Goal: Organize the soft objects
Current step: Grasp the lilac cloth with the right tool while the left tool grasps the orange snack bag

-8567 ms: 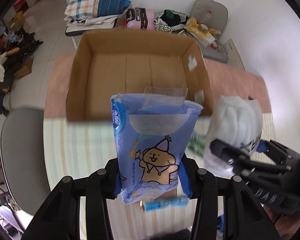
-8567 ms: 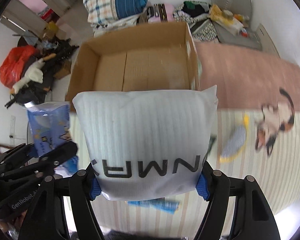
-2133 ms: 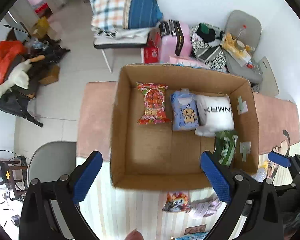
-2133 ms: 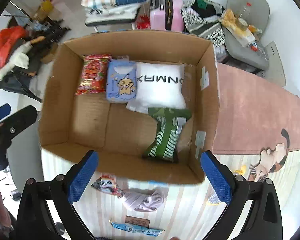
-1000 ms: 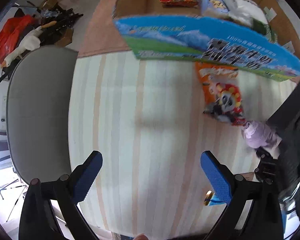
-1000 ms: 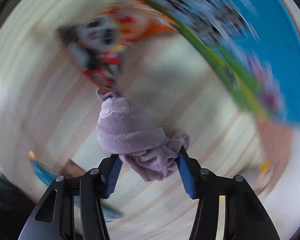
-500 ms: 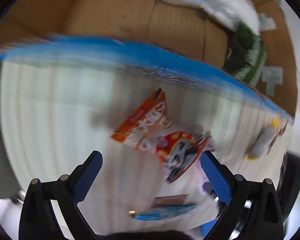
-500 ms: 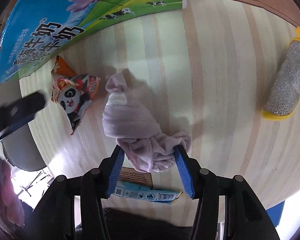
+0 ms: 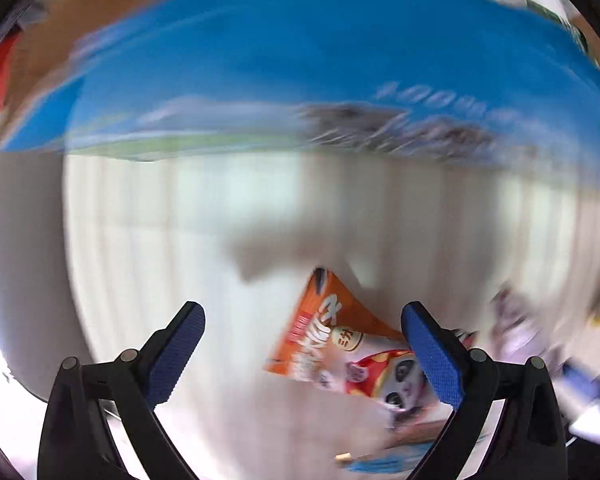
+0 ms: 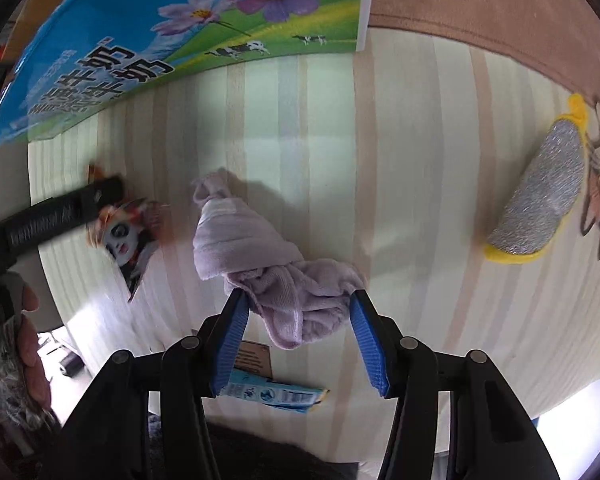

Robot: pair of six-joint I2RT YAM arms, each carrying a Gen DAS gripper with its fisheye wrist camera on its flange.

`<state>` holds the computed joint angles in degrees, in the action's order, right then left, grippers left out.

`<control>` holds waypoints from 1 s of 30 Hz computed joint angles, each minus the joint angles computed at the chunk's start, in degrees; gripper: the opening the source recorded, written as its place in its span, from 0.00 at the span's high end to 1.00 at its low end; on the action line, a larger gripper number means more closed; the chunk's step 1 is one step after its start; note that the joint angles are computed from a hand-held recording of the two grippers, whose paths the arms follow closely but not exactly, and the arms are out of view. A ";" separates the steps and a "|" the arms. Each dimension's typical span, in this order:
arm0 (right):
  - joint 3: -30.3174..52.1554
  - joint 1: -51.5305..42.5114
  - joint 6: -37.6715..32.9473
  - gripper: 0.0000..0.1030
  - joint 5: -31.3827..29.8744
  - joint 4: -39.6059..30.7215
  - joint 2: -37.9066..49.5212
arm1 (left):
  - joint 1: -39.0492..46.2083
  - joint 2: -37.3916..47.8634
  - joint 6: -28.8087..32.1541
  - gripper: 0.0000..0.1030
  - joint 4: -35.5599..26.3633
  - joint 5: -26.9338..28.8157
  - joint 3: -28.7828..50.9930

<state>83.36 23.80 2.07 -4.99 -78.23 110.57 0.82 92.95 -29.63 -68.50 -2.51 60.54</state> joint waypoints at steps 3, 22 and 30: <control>1.53 0.35 -1.93 0.44 0.17 -0.39 0.22 | 2.73 -5.48 0.40 0.02 -2.04 1.39 -1.87; -5.03 9.99 3.31 0.56 -2.80 5.83 -0.08 | 15.88 -4.91 -15.33 0.49 12.96 30.75 -19.77; -8.88 9.02 4.25 0.51 -4.28 7.68 -2.87 | 1.12 -3.74 -2.68 0.49 7.87 11.86 -15.11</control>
